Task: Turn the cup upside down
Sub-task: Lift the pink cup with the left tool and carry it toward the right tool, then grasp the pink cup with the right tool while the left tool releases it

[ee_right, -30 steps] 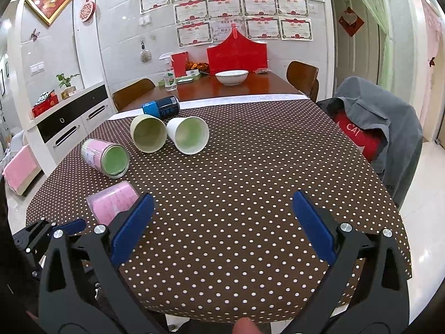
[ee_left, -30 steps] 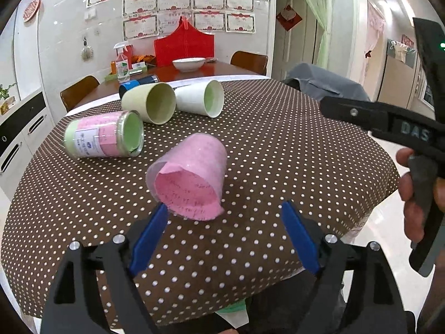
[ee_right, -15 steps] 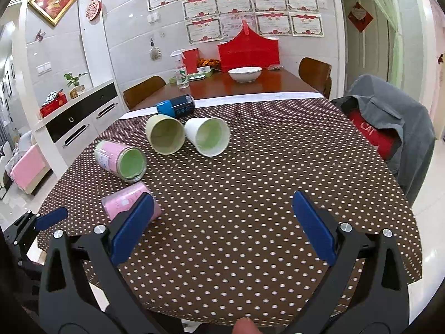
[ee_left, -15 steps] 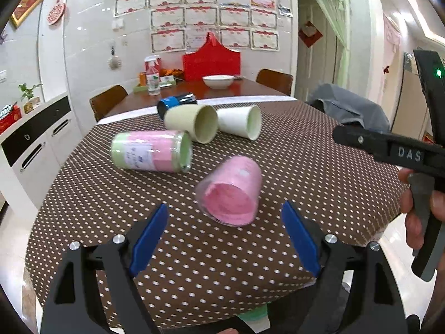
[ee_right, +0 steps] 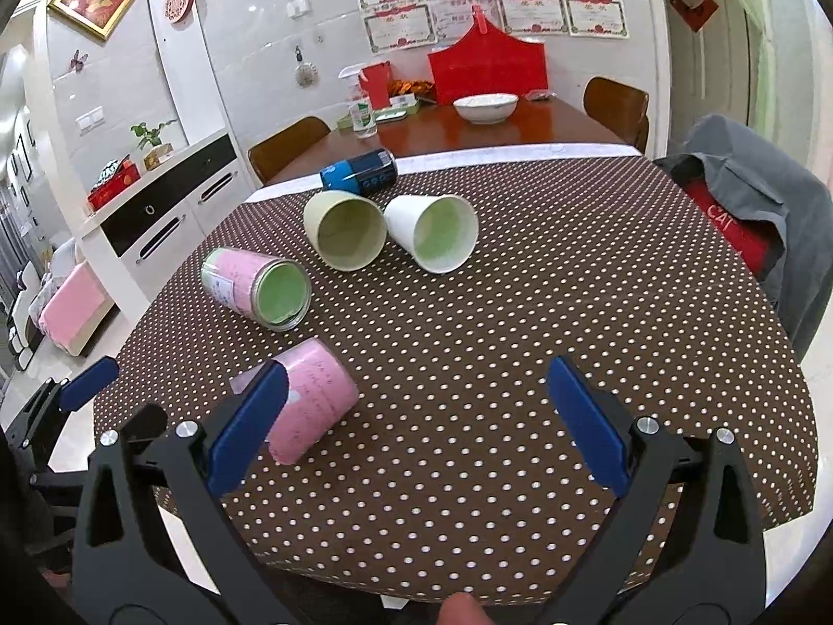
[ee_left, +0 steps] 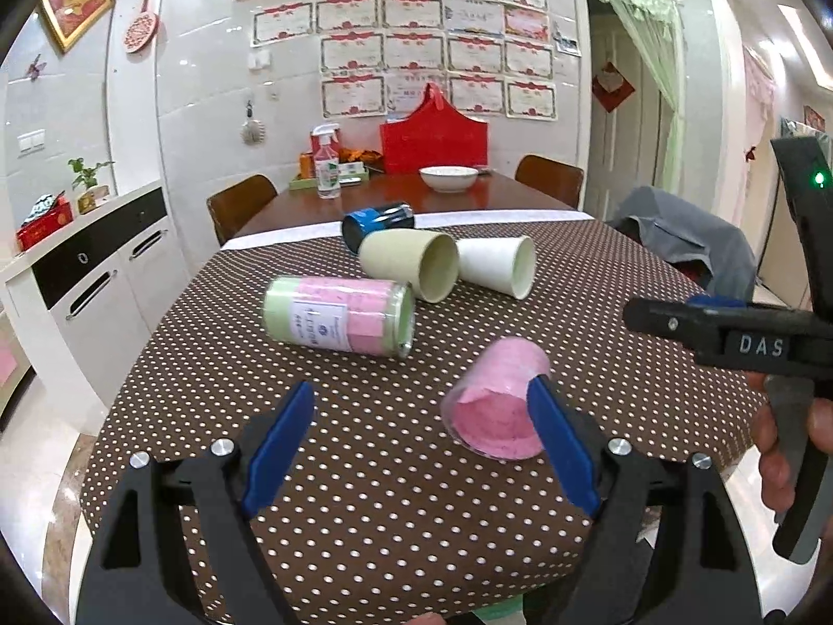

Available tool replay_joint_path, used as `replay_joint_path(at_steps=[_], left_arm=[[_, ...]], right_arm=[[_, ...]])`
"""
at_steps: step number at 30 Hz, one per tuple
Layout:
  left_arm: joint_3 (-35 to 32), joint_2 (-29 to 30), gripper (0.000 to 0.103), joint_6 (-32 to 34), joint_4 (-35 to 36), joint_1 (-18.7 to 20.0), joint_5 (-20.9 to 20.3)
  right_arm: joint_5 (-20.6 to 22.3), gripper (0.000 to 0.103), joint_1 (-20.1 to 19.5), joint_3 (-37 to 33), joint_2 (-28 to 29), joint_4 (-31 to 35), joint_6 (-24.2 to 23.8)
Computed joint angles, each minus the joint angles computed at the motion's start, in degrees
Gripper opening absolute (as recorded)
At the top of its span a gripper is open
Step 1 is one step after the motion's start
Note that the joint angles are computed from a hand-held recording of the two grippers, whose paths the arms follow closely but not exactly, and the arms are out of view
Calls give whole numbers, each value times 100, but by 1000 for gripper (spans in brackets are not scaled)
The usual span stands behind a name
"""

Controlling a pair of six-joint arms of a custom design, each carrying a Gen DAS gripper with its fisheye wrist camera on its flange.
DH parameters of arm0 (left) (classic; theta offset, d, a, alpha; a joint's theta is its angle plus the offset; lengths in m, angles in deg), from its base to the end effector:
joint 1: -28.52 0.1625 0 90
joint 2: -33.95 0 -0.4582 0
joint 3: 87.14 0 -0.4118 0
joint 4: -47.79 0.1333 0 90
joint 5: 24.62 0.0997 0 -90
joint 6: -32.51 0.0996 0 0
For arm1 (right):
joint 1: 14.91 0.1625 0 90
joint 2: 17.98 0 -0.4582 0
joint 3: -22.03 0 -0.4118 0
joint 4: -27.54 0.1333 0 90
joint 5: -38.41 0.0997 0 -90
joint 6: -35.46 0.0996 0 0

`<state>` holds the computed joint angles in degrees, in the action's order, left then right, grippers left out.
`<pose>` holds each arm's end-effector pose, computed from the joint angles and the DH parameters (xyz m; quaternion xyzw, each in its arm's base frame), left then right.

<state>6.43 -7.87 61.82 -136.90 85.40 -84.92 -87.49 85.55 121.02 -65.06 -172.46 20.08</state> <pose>-0.2450 -0.7098 0.1492 0.3860 0.8179 -0.3615 0.2266 0.1984 -0.6622 0.2159 0.0401 -0.8441 0.4499 0.2890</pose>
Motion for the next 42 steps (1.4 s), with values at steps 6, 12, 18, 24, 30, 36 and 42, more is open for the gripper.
replay_joint_path(at_steps=[6,12,18,24,30,36,42], left_arm=[[-127,-12,82,49,-122,46,38],[-383,44,82,141,-125,159,68],[-652,166,82,275,-165,286,104],[-904,254,82,267,117,439,-127],[-1103,317,82,142,471,556,-317],[-1157,350,82,161,696,608,-346],[-1204,369,82,95,791,619,-309]], right_arm=[[230,97,-54,-255,-141,1414,890],[691,97,-207,-755,-228,3223,2218],[873,97,-241,-1246,-50,4189,3056],[914,97,-201,-1673,112,4919,3702],[809,97,-152,-2217,408,5668,4226],[654,85,-132,-2684,718,6264,4419],[547,75,-110,-3177,982,6723,4319]])
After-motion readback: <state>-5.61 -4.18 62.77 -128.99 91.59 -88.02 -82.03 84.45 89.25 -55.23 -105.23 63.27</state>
